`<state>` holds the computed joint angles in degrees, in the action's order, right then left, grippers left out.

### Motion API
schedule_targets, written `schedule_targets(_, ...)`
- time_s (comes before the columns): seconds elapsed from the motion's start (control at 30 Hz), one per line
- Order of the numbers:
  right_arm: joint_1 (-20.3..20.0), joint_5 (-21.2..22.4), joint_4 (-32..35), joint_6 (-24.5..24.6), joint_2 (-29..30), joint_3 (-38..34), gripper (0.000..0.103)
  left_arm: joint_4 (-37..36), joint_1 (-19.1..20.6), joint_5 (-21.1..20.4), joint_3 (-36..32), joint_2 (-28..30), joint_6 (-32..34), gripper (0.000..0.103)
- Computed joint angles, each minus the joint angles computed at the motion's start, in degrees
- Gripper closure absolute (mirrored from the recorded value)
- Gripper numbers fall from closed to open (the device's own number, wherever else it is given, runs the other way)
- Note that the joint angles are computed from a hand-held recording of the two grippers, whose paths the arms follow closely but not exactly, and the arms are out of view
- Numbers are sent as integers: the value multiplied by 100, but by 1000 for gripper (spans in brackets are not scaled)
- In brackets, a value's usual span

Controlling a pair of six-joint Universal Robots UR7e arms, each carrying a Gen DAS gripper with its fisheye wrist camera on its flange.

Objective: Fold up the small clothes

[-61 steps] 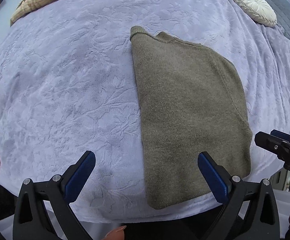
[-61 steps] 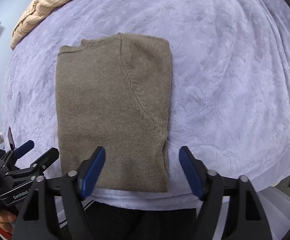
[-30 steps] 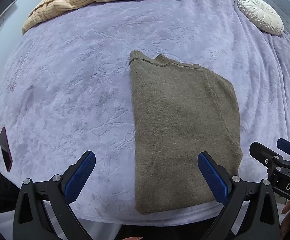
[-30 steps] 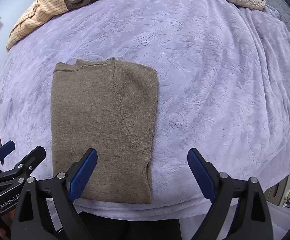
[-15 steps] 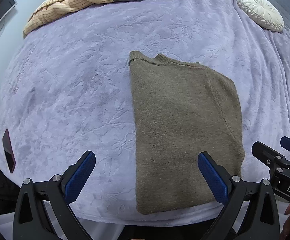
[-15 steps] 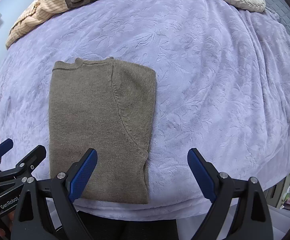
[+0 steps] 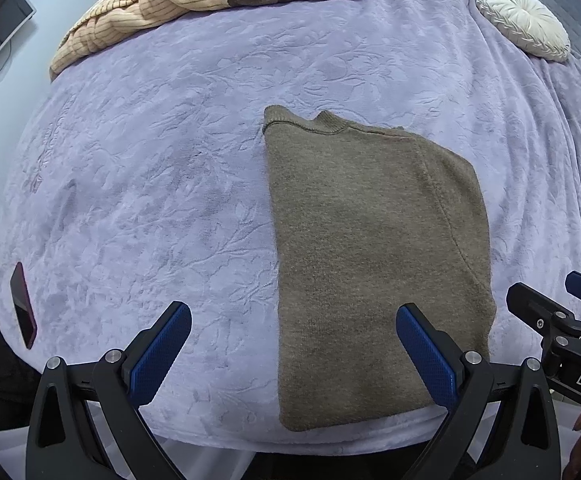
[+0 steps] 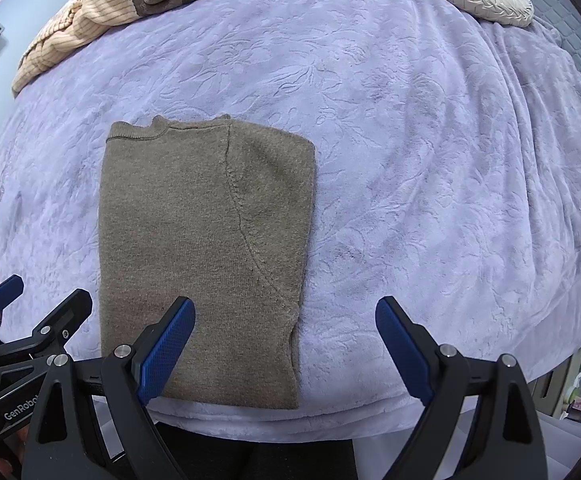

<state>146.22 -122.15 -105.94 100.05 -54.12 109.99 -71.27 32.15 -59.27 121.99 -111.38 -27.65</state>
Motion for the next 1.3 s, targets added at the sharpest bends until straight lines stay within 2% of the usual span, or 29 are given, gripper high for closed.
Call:
schedule_targets(0.57,-39,8,-77,-108,75,-51,10,-42,63,65,-7,2,-10,0)
schedule_targets(1.3,-3,25,-89,-96,122,-76,10,107,-69,64,23,-73,-179,0)
